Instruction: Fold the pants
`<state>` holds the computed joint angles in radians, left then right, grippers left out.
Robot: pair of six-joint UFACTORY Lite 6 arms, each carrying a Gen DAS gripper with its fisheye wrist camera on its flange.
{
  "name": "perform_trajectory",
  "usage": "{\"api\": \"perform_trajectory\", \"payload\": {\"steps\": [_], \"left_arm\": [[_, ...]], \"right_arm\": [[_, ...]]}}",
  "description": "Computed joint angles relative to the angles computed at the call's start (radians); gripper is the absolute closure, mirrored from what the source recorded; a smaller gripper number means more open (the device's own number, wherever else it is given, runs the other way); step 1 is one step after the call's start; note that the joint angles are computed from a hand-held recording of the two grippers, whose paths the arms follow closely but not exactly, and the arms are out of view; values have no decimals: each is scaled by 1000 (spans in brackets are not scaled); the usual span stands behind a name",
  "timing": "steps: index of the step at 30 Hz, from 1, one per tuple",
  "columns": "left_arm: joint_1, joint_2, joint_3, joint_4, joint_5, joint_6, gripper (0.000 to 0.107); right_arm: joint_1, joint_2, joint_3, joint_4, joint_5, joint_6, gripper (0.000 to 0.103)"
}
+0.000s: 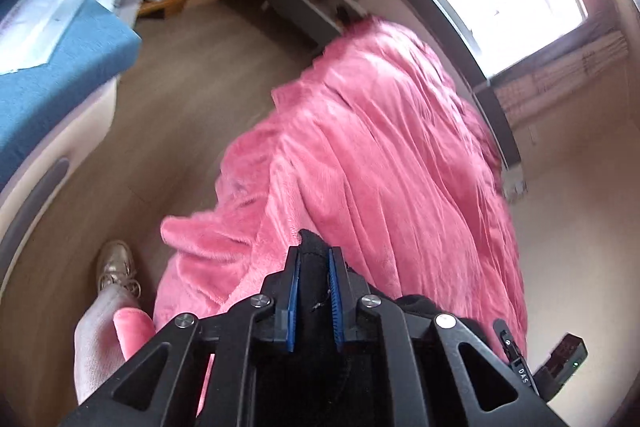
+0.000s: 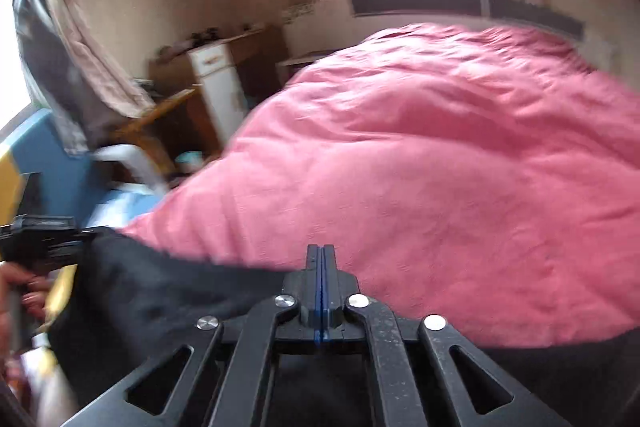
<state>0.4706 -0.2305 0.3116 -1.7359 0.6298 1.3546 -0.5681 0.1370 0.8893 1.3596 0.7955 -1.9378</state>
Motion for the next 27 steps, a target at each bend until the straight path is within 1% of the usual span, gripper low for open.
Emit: {"api": "perform_trajectory", "payload": {"steps": [1,2,3,4,5,6,7,8,9,10,11,12,13,14,15,16,17,18,19,20,21,22,23,24,25,26,27], "left_arm": [[18,25,-12,-49,20,44,94],[42,54,-12,-55,35,62,94],[50,93,-13,-80,48,87,94],[47,112,-29,-129,74,132,94],[79,122,-42,-138,127,157,93],[127,109,-66,-128,188,168,91],[144,80,-81,-123,209,156,87],[186,52,-100,-101,246,150,81],[223,25,-112,-71,279,133,69],[238,-3,-111,-36,284,105,64],[226,-23,-99,-17,268,82,63],[187,-37,-77,1,221,62,61],[131,-34,-49,21,163,40,60],[53,6,5,54,89,3,60],[-13,56,45,65,31,-13,60],[-74,116,96,98,-24,-48,61],[-107,142,113,89,-60,-48,66],[-126,126,109,56,-97,-33,98],[-117,82,81,12,-93,-1,99],[-83,37,48,-36,-47,38,101],[-28,-27,7,-54,20,41,102],[9,-93,-20,-37,55,3,103],[21,-135,-30,-19,64,-29,103],[15,-184,-40,-1,55,-60,103],[-8,-231,-50,-3,24,-75,103],[-27,-245,-46,-24,-3,-67,103],[-61,-274,-60,-87,-60,-21,107]], "right_arm": [[9,48,37,10,-41,22,103],[17,96,83,-22,-58,85,103],[14,146,144,-96,-32,177,103],[10,217,215,-174,36,272,102],[4,254,260,-221,97,325,102],[4,296,304,-266,165,366,99],[19,333,342,-319,203,412,77],[40,348,357,-356,200,441,56],[61,349,349,-370,170,448,23],[81,352,337,-356,150,423,21],[98,360,337,-350,147,414,28],[118,380,356,-363,156,437,45],[135,404,388,-388,172,477,60],[157,394,380,-404,147,495,63],[172,362,346,-396,110,471,74],[177,340,319,-385,92,436,90],[171,300,282,-371,70,395,91],[156,286,276,-358,76,375,93],[117,246,245,-320,102,333,94],[76,229,253,-305,141,327,94],[45,211,254,-284,177,326,95],[16,188,248,-260,209,319,95],[0,171,241,-239,230,306,95],[-14,133,213,-208,239,273,95],[-22,83,169,-158,221,207,95],[-17,53,141,-124,194,169,95],[2,38,125,-88,139,153,95]]}}
